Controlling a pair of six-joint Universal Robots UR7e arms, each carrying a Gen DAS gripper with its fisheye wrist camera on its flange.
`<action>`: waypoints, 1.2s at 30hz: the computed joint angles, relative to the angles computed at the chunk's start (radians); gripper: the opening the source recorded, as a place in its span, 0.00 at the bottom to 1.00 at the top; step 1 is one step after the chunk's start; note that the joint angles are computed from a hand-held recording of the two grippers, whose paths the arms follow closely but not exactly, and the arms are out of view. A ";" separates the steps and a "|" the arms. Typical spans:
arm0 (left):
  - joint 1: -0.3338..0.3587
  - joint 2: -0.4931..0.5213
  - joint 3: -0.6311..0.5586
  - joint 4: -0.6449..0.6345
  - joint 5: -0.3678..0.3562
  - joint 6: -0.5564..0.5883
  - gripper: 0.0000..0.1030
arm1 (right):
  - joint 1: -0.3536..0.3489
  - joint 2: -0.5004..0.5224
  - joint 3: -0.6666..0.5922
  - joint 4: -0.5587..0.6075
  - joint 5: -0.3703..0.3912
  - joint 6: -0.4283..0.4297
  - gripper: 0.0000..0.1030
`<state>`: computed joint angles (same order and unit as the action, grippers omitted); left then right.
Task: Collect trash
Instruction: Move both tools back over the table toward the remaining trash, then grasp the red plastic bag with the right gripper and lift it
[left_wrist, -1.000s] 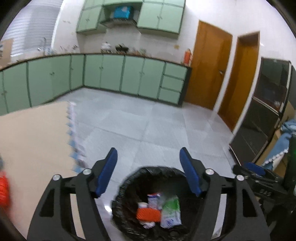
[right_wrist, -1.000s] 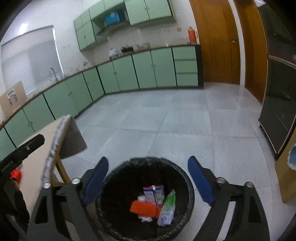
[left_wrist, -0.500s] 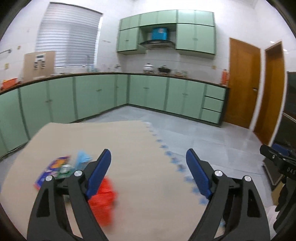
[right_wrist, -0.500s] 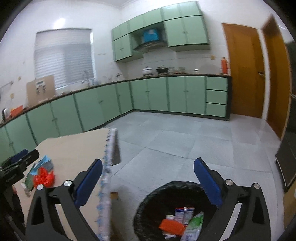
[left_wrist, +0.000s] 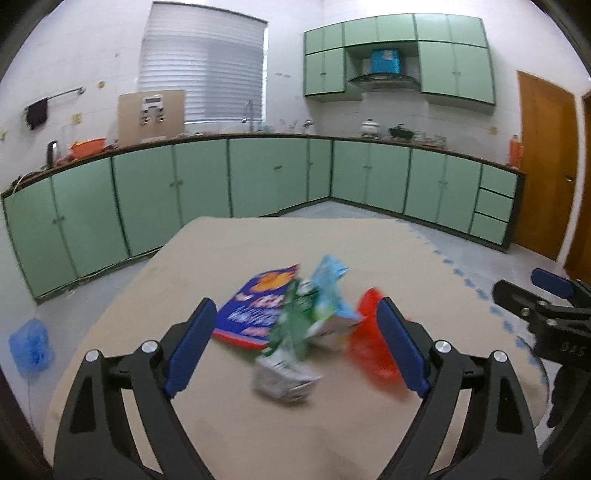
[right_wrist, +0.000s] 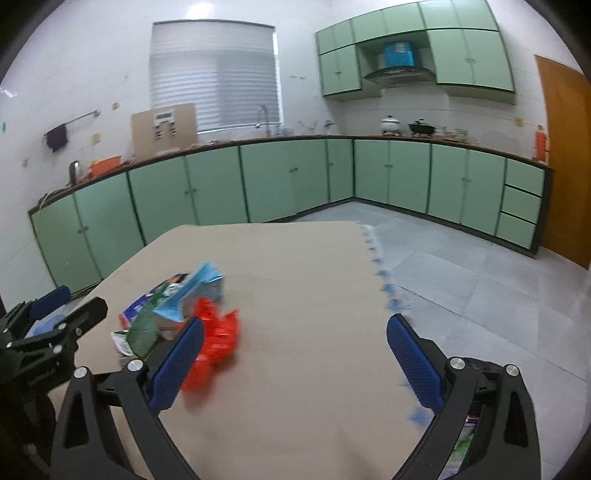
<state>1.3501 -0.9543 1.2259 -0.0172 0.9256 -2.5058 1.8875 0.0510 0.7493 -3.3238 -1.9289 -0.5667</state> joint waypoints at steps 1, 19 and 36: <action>0.010 -0.011 0.010 -0.003 0.003 0.001 0.83 | 0.007 0.031 -0.045 0.019 -0.005 -0.004 0.94; 0.085 -0.031 0.008 0.020 0.000 -0.051 0.83 | 0.031 0.281 -0.481 0.357 -0.075 0.019 0.82; 0.084 0.009 -0.026 0.064 0.023 -0.080 0.83 | -0.003 0.186 -0.344 0.506 0.024 0.098 0.24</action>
